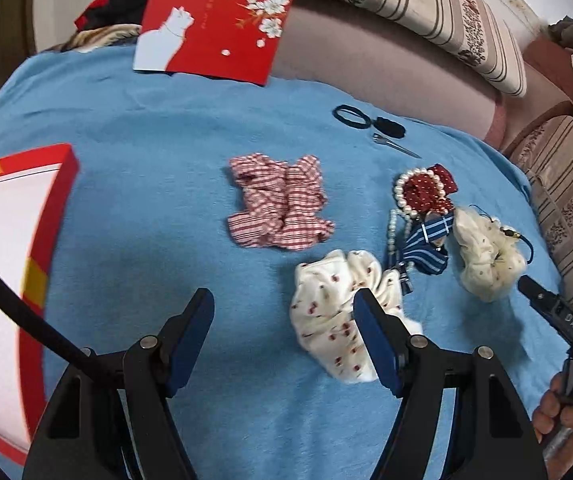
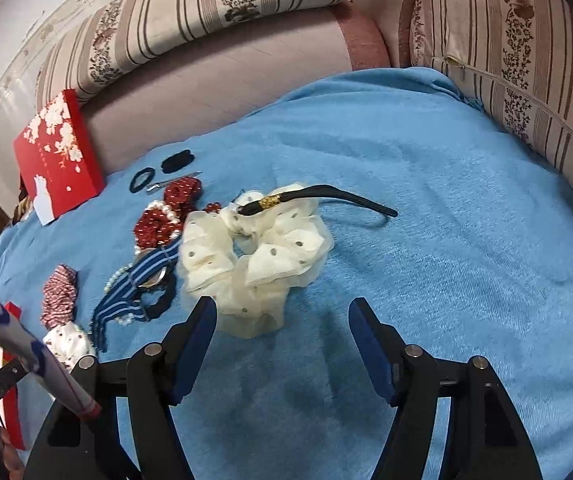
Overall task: Organize jewelry
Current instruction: 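Grasp the white red-dotted scrunchie with the left gripper, then drop the scrunchie in the box with the left gripper while the right carries the plaid scrunchie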
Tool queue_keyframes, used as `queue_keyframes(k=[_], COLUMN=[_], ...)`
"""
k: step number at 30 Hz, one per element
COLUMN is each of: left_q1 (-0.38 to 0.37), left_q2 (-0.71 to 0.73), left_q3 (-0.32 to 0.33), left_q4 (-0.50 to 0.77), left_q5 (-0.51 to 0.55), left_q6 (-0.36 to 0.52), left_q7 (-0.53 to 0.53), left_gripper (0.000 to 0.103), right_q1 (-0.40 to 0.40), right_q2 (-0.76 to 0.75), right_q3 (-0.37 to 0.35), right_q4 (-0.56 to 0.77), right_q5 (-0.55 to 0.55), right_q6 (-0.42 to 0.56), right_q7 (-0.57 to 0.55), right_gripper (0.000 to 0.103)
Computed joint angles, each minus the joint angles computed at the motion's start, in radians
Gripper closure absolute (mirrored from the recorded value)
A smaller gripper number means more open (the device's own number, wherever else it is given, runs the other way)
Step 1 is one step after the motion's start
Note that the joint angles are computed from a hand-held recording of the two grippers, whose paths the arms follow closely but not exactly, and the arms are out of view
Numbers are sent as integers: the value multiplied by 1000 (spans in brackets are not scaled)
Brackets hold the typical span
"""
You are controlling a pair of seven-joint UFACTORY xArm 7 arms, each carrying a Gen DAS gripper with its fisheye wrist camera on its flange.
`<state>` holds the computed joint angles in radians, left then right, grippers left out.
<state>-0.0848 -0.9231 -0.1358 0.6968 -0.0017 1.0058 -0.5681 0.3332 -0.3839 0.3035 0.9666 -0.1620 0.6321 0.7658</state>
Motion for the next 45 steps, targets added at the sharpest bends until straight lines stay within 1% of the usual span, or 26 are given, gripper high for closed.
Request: queue_keyframes(k=[6, 10, 13, 14, 15, 17, 22, 27, 30, 32, 33, 34, 36, 38, 39, 40, 42, 43, 45], left_q1=[-31, -49, -60, -68, -72, -84, -67, -14, 19, 46, 60, 71, 94, 120, 135, 148, 172, 187, 229], left_q2=[55, 73, 84, 87, 89, 105, 29, -95, -139, -159, -164, -172, -179, -181, -178, -170, -147, -133, -109], left_q3=[23, 31, 33, 38, 42, 50, 59, 78, 108, 120, 129, 136, 146, 155, 166, 178, 212, 229, 255], left_q4=[-10, -20, -24, -25, -23, -8, -2, 23, 40, 51, 60, 63, 73, 83, 92, 101, 118, 124, 125], left_q5=[-44, -73, -90, -101, -107, -117, -129, -88, -79, -64, -57, -52, -35, -10, 9, 24, 46, 57, 83], left_q6=[-61, -79, -88, -88, -85, -46, 2, 97, 131, 144, 149, 152, 160, 170, 178, 183, 180, 170, 139], left_q7=[14, 22, 26, 29, 33, 49, 35, 43, 56, 67, 74, 80, 98, 119, 137, 156, 197, 216, 241], left_gripper=[32, 32, 32, 41, 65, 93, 94, 94, 94, 94, 94, 94, 94, 94, 94, 94, 94, 94, 94], right_q1=[3, 13, 13, 13, 15, 19, 41, 57, 109, 127, 126, 131, 154, 188, 207, 232, 281, 299, 351], right_q2=[31, 38, 41, 42, 43, 45, 44, 34, 58, 100, 137, 160, 248, 372, 407, 477, 569, 591, 684], right_q3=[-21, -31, -24, -20, -17, -13, -6, 30, 40, 64, 90, 99, 117, 131, 126, 124, 105, 92, 62], right_q4=[-10, -8, -2, 1, 2, 3, -1, -6, 28, 76, 118, 142, 238, 375, 412, 492, 598, 624, 734], right_q5=[17, 39, 35, 30, 27, 25, 28, -5, 31, 14, -22, -45, -88, -157, -181, -208, -240, -245, -270], right_q6=[-48, -73, -75, -72, -73, -73, -91, -123, -134, -127, -118, -114, -95, -48, -30, 6, 70, 91, 172], right_q7=[-17, -36, -43, -45, -47, -52, -84, -87, -121, -134, -121, -109, -84, -48, -34, -24, -10, -8, 2], right_gripper=[30, 30, 30, 30, 30, 30, 30, 30, 30, 30, 30, 30, 30, 30, 30, 30, 30, 30, 30])
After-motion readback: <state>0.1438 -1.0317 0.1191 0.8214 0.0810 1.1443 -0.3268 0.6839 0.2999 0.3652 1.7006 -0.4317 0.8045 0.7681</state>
